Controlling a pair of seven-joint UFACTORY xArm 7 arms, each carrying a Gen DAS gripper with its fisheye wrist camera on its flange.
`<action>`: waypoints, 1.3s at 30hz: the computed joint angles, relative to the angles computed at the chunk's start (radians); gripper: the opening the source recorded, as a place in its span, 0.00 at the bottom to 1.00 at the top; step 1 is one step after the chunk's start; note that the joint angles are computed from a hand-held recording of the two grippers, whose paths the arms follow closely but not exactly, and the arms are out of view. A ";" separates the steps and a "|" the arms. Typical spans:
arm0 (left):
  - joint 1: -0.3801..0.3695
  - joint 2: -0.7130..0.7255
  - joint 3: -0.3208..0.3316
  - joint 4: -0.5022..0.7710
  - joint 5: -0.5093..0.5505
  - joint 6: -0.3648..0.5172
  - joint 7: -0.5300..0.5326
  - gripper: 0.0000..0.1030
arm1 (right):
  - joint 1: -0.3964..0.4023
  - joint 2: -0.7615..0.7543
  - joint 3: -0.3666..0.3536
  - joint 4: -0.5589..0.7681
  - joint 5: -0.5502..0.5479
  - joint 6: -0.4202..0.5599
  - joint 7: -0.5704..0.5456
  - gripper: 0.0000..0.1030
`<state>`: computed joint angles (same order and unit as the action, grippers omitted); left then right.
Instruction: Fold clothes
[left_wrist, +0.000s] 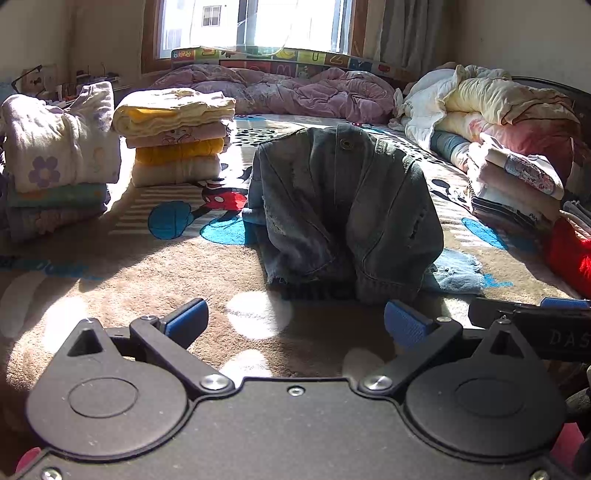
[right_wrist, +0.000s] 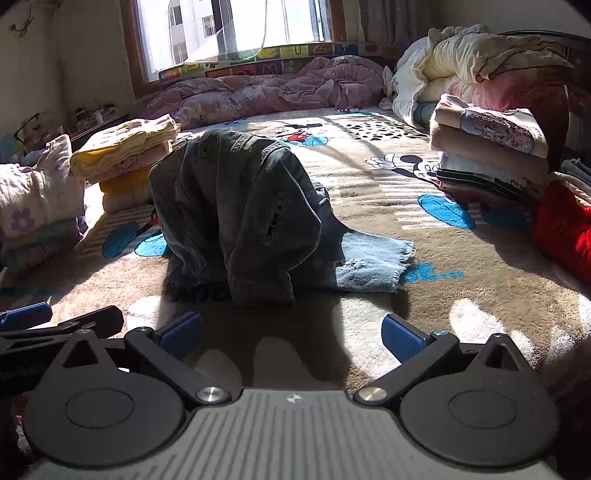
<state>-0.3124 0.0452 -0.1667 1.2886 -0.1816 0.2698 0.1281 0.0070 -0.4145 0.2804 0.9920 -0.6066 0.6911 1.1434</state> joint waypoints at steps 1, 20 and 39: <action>0.000 0.000 0.000 0.000 0.002 -0.001 -0.001 1.00 | 0.000 -0.001 0.000 0.000 0.000 0.001 0.000 0.99; 0.001 0.038 -0.008 0.045 -0.012 0.030 0.023 1.00 | -0.013 -0.009 -0.020 -0.028 0.001 -0.073 0.019 0.99; 0.095 0.329 -0.102 0.396 -0.263 0.068 0.115 1.00 | -0.483 0.184 0.136 -0.025 -0.156 -0.755 0.220 0.99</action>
